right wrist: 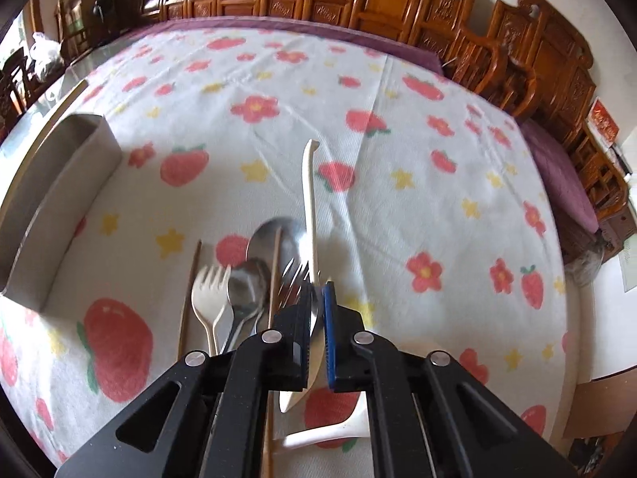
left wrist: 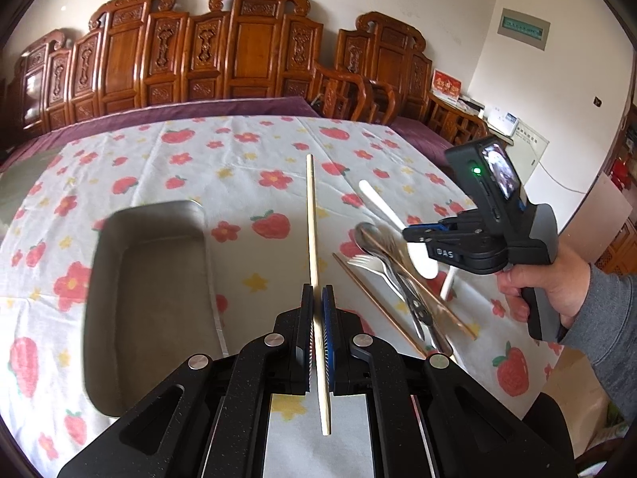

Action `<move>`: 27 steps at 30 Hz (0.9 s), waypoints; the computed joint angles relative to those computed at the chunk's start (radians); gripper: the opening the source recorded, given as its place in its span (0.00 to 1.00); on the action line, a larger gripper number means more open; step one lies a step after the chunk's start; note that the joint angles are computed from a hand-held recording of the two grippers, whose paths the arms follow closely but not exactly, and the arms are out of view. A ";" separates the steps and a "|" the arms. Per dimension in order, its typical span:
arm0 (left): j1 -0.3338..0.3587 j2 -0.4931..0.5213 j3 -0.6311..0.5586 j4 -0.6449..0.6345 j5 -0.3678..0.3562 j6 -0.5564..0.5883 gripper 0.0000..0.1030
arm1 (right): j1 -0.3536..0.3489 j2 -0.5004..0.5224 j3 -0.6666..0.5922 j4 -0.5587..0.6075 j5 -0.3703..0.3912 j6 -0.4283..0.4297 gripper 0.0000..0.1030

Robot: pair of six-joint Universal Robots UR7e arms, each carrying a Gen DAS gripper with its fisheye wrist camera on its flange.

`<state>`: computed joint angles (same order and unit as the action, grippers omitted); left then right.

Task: Organize utensils
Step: 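Carry the chopstick into the metal tray and open the left tool while the right tool brings the spoon over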

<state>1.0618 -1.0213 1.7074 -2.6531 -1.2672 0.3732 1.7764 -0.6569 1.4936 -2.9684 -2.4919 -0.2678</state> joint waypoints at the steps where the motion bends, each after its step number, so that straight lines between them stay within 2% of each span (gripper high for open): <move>1: 0.001 -0.003 -0.003 0.000 0.003 0.003 0.04 | 0.006 0.002 -0.003 -0.017 -0.005 -0.008 0.07; 9: 0.026 -0.015 -0.054 0.014 0.052 0.019 0.04 | 0.049 -0.013 0.004 -0.068 0.036 -0.025 0.07; 21: 0.097 0.048 -0.173 0.128 0.175 -0.050 0.04 | 0.124 0.053 -0.054 -0.014 0.162 -0.008 0.07; 27: 0.122 0.070 -0.215 0.182 0.175 -0.083 0.04 | 0.147 0.091 -0.084 0.017 0.202 -0.002 0.07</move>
<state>1.1834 -0.9517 1.4928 -2.4706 -1.0920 0.2907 1.9232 -0.5659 1.4097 -2.9511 -2.2898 -0.2698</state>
